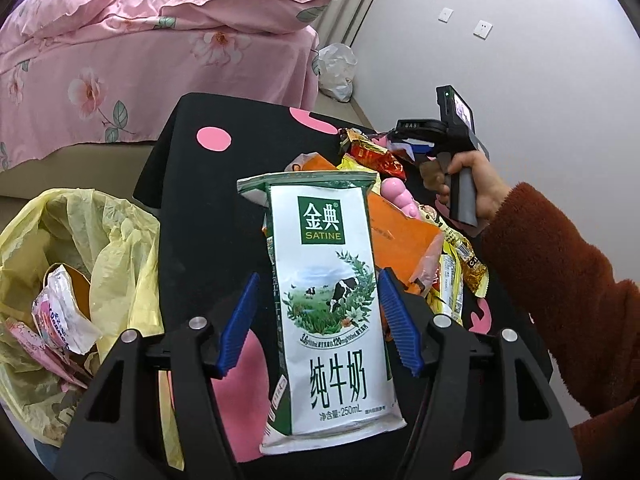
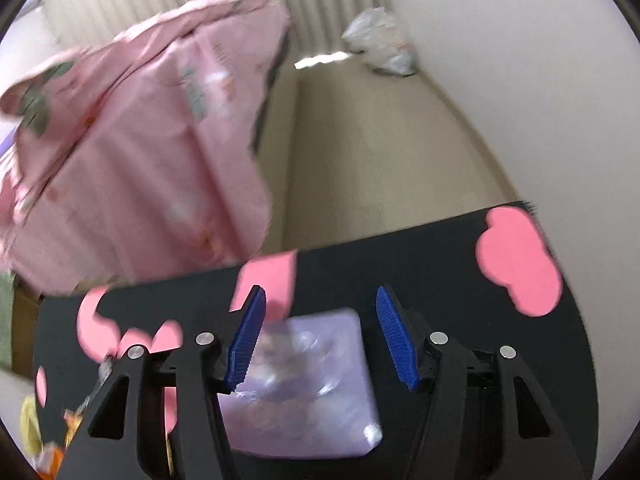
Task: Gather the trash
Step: 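Grasp the clear plastic tray with the right gripper while the left gripper holds the milk carton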
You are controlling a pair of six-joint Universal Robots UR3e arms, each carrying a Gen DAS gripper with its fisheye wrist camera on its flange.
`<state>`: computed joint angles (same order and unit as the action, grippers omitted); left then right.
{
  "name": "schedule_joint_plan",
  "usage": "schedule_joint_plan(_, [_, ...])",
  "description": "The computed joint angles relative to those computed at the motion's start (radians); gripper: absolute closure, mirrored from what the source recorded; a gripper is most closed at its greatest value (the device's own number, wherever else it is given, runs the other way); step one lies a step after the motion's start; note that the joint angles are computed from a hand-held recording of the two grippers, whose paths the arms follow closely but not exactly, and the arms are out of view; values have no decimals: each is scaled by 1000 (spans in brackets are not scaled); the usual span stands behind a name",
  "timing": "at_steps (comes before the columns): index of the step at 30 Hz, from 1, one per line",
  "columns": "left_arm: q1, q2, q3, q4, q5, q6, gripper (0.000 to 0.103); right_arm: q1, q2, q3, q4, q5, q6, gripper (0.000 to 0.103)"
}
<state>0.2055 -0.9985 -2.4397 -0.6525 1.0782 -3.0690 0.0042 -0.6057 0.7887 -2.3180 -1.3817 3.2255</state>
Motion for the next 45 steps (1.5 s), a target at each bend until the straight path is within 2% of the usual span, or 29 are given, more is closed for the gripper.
schedule_joint_plan(2, [15,-2,-10,9,-12,1,45,27,-34,46,2,-26,-79,64])
schedule_joint_plan(3, [19,-3,-13,10,-14,1,45,37,-53,75,-4,-34,-100,74])
schedule_joint_plan(5, [27,1,-18,11,-15,-6,45,33,-106,147,3,13,-136,84])
schedule_joint_plan(7, [39,19,-24,2,-19,-16,44,30,-168,226,20,43,-172,99])
schedule_joint_plan(15, [28,55,-39,0,40,-66,40,-28,-538,760,-145,229,-274,101])
schedule_joint_plan(18, [2,56,-32,-2,65,-100,40,-65,-657,940,-295,285,-306,98])
schedule_joint_plan(20, [-23,57,-26,4,82,-116,40,-90,-696,999,-351,319,-320,78])
schedule_joint_plan(21, [-40,56,-22,9,93,-125,40,-99,-698,998,-340,336,-324,56])
schedule_joint_plan(24, [-79,40,-14,33,134,-148,40,-125,-692,1004,-322,364,-306,55])
schedule_joint_plan(27, [-86,26,-8,37,154,-159,40,-117,-663,1026,-391,308,-253,55])
schedule_joint_plan(32, [-65,40,-10,19,160,-161,40,-96,-592,983,-309,324,-233,56])
schedule_joint_plan(35, [-56,40,-6,13,156,-162,40,-15,-565,958,-344,212,-250,57])
schedule_joint_plan(36, [-59,36,-5,16,158,-162,40,18,-558,952,-367,161,-256,67])
schedule_joint_plan(39, [-61,42,-8,13,158,-161,40,52,-551,930,-358,128,-281,98])
schedule_joint_plan(45, [-35,79,-20,-14,139,-149,40,13,-669,1060,-418,183,-306,101])
